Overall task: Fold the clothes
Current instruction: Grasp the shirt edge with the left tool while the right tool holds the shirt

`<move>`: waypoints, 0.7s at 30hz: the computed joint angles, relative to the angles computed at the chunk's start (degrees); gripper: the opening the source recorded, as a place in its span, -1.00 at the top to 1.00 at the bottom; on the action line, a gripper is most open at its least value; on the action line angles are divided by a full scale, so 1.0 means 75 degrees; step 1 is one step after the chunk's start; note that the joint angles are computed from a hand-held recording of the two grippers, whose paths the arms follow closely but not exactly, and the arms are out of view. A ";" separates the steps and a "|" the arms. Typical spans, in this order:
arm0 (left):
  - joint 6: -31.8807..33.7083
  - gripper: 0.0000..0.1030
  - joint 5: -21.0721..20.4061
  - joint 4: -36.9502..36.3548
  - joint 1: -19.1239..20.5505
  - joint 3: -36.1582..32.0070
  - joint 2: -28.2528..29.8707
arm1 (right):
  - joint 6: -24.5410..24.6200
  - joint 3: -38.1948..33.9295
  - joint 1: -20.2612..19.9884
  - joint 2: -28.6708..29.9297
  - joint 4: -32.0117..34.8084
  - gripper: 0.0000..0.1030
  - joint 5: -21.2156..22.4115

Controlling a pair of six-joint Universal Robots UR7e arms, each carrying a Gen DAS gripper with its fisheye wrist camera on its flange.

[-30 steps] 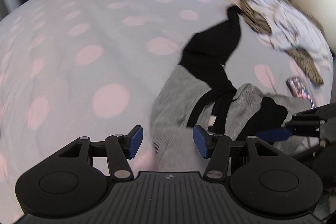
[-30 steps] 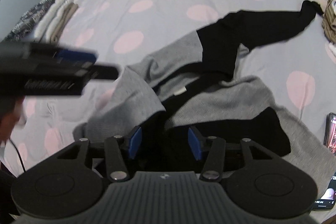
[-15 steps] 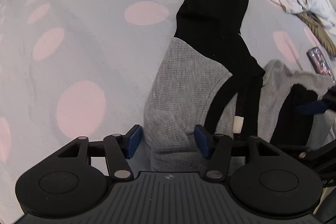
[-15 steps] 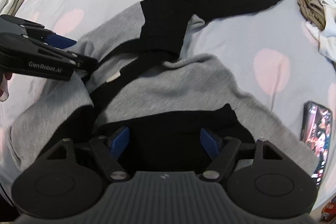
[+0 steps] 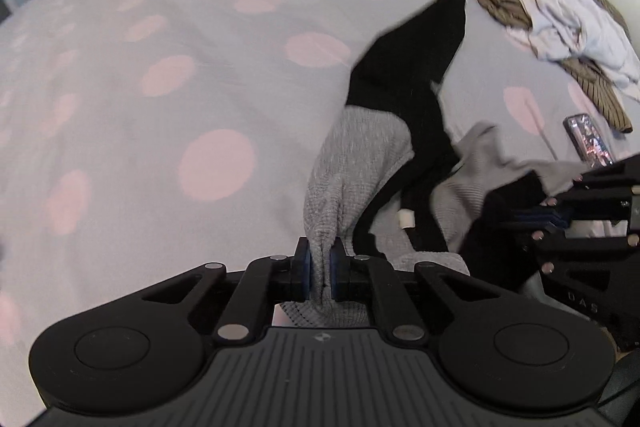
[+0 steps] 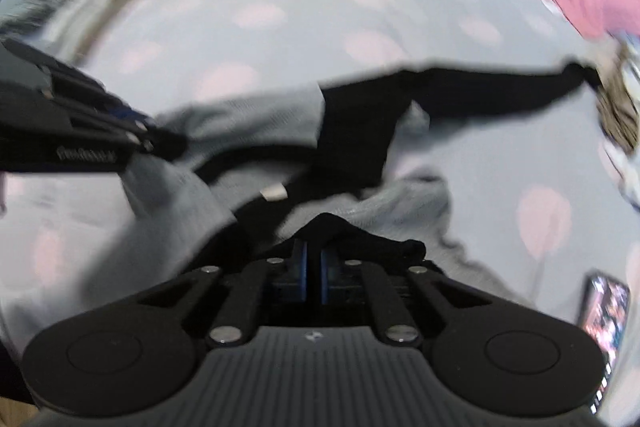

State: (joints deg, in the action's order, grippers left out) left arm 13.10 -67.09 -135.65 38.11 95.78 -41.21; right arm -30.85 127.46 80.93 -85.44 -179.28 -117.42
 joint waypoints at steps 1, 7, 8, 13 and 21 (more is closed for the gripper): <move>-0.0136 0.88 0.0056 -0.0057 -0.0015 0.0166 -0.0254 | -0.0095 0.0046 0.0086 -0.0066 -0.0090 0.86 0.0200; -0.0980 0.88 0.0368 0.0082 -0.0096 0.1005 -0.1832 | -0.0187 0.0207 0.0464 -0.0487 -0.0231 0.86 0.1218; -0.1114 0.88 0.0441 0.0159 -0.0135 0.1137 -0.2086 | -0.0198 0.0226 0.0509 -0.0533 -0.0244 0.86 0.1355; -0.1950 0.88 0.0121 0.0809 -0.0292 0.1733 -0.2847 | -0.0404 0.0297 0.0782 -0.0515 -0.0229 0.86 0.1224; -0.2005 0.85 -0.0317 0.0991 -0.0363 0.2433 -0.2682 | -0.0642 0.0513 0.0740 -0.0226 -0.0011 0.74 0.0411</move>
